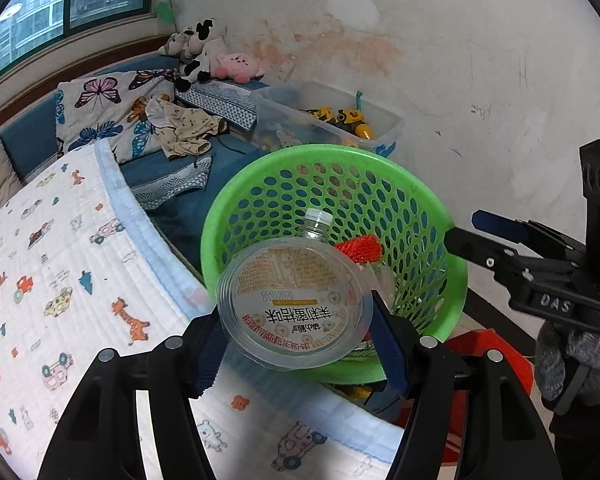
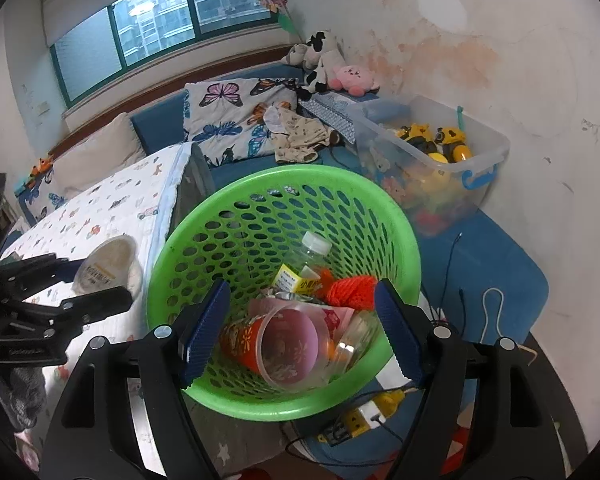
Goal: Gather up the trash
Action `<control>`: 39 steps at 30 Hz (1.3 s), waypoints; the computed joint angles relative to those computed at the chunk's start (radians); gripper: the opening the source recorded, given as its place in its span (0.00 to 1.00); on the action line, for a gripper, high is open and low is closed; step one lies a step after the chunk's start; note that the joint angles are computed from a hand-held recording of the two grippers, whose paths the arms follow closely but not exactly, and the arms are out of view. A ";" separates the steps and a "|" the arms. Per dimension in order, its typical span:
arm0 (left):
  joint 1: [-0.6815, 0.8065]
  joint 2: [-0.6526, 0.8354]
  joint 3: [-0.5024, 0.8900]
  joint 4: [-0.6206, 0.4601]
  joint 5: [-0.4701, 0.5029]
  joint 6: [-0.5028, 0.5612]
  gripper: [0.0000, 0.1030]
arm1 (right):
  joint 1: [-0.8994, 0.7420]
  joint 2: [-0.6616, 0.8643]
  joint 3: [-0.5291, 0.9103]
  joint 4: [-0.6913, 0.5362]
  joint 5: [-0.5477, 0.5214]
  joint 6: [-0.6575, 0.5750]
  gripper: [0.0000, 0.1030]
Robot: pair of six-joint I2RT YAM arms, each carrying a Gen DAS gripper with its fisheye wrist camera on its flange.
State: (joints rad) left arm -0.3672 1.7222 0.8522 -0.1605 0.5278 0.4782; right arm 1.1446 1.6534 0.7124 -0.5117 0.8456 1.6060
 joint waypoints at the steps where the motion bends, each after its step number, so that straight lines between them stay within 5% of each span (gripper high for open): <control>1: -0.007 0.002 -0.001 0.006 -0.006 -0.003 0.61 | 0.002 0.002 0.002 -0.001 0.001 0.001 0.72; 14: -0.048 0.052 0.029 0.034 -0.027 -0.035 0.61 | 0.038 0.025 0.022 -0.034 0.009 0.057 0.74; 26: -0.040 0.042 0.021 0.041 0.015 -0.046 0.73 | 0.065 0.027 0.039 -0.066 0.019 0.094 0.74; 39: 0.115 -0.087 -0.048 -0.018 0.067 0.031 0.82 | 0.114 0.100 0.151 -0.100 0.043 0.109 0.78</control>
State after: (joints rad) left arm -0.2527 1.6355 0.8039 -0.1786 0.5950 0.5094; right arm 1.2583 1.7531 0.8635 -0.6115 0.8883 1.7154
